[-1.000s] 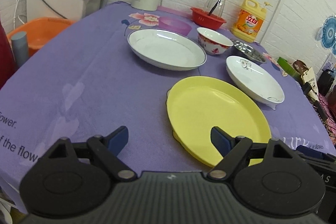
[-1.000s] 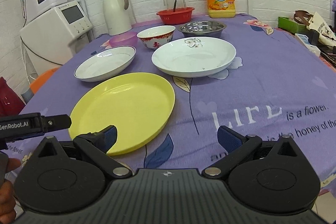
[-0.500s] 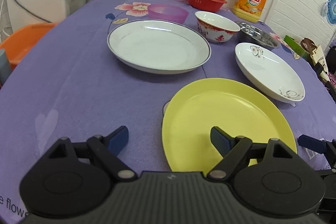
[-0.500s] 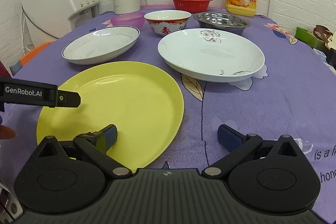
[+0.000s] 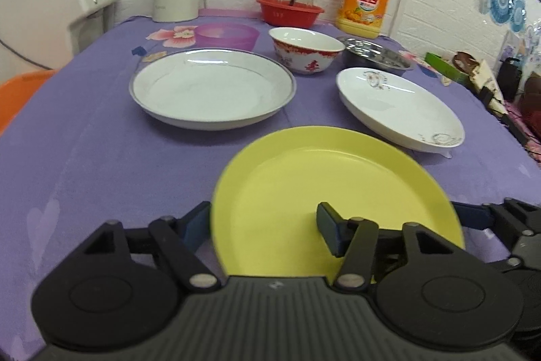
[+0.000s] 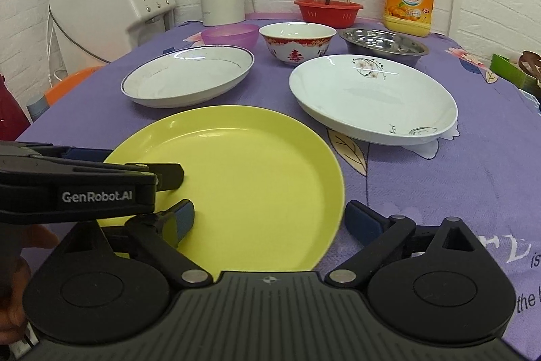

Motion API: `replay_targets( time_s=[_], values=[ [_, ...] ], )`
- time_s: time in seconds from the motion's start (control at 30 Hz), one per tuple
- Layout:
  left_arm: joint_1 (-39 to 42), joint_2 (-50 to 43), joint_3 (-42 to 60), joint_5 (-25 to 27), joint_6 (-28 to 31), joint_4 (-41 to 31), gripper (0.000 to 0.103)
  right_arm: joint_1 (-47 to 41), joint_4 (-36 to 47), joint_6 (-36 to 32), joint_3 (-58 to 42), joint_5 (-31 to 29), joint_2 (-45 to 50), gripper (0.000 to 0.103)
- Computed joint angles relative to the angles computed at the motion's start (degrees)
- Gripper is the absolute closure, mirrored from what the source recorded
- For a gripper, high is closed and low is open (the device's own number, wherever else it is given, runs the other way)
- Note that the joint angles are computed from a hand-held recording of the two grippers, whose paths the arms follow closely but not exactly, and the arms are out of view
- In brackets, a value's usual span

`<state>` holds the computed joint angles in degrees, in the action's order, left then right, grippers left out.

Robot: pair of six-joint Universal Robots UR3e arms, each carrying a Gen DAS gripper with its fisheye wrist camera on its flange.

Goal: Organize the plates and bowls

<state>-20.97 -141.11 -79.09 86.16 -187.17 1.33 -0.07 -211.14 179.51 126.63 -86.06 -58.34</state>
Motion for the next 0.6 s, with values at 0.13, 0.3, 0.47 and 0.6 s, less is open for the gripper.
replay_targets(
  time_s=[0.13, 0.3, 0.47, 0.6],
  values=[
    [0.88, 2.46, -3.84, 1.89, -0.37, 0.46, 0.045, 4.47, 3.87, 2.44, -3.99, -3.94, 0.62, 0.000],
    [4.30, 7.81, -13.02, 3.03, -1.06, 3.11, 0.045, 8.10, 7.42, 1.51, -9.13, -2.46, 2.38, 0.000],
    [6.61, 9.00, -16.00, 3.58, -1.75, 5.14, 0.045, 10.53, 11.85, 0.41, -15.96, -1.37, 5.12, 0.000],
    [6.25, 7.37, -13.39, 3.71, -1.20, 4.56, 0.044, 10.35, 13.38, 0.70, -17.46, -1.47, 5.62, 0.000]
  ],
)
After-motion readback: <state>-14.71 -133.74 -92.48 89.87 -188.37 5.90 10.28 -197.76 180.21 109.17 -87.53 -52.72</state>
